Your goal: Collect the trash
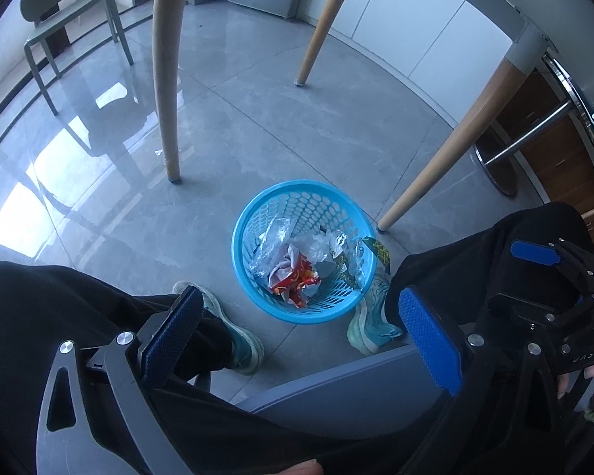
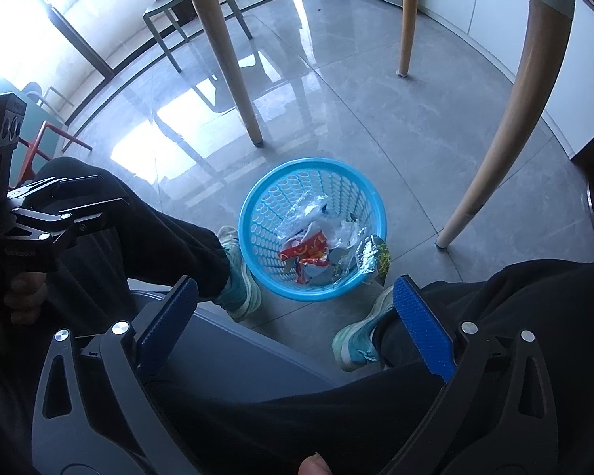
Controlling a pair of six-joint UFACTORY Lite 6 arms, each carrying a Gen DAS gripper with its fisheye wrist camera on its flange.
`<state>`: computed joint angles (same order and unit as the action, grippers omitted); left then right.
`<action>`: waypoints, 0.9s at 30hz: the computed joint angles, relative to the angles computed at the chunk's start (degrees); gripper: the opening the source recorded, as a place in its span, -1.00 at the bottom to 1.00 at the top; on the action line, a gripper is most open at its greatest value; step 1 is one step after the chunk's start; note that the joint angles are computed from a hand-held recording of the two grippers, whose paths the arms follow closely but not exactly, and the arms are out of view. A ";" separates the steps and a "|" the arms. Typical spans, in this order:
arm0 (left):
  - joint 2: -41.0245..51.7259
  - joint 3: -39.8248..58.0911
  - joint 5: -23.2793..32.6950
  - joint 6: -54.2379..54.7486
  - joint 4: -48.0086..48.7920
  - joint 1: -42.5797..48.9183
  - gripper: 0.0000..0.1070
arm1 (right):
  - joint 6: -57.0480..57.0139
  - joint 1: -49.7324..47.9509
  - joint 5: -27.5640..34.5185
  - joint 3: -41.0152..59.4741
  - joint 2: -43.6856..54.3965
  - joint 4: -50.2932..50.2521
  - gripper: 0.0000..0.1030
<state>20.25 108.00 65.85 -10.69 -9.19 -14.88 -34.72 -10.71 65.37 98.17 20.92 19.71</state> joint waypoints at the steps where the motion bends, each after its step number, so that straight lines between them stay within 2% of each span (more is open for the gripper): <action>1: -0.02 0.06 -0.09 0.15 0.04 -0.20 0.82 | -0.03 -0.04 -0.01 -0.06 -0.01 0.17 0.83; 27: 0.25 -0.02 0.47 2.03 -2.39 0.39 0.82 | 0.27 -1.20 1.15 0.15 1.31 2.34 0.83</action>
<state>20.51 107.98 66.32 -8.66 -11.58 -14.49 -34.45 -11.91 66.51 98.32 22.24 22.05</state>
